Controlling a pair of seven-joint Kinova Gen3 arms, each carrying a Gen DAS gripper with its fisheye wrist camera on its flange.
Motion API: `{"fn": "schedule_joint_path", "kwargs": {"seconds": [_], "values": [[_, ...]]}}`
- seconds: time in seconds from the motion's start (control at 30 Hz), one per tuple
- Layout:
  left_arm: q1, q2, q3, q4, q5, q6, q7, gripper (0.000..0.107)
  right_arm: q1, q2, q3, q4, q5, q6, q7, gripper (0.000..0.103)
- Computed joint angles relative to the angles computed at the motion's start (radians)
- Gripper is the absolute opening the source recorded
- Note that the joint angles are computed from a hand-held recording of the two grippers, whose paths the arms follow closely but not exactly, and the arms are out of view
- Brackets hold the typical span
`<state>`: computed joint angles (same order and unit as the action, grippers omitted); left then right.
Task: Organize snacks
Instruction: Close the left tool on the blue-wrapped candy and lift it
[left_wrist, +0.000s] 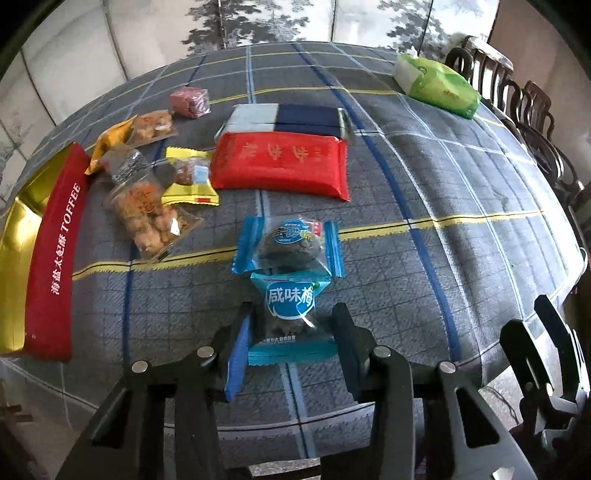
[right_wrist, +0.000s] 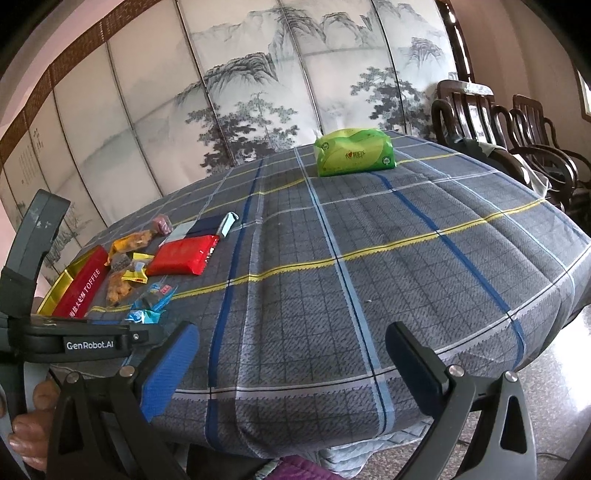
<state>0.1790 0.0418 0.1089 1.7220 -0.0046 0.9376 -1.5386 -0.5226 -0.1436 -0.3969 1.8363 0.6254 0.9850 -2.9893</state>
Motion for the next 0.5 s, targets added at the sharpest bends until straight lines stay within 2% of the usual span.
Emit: {"fn": "schedule_joint_path", "kwargs": {"seconds": [0.5], "values": [[-0.016, -0.036, -0.007, 0.024, 0.000, -0.032, -0.009, 0.039, -0.030, 0.030, 0.012, -0.031, -0.027, 0.018, 0.047, 0.103]]}}
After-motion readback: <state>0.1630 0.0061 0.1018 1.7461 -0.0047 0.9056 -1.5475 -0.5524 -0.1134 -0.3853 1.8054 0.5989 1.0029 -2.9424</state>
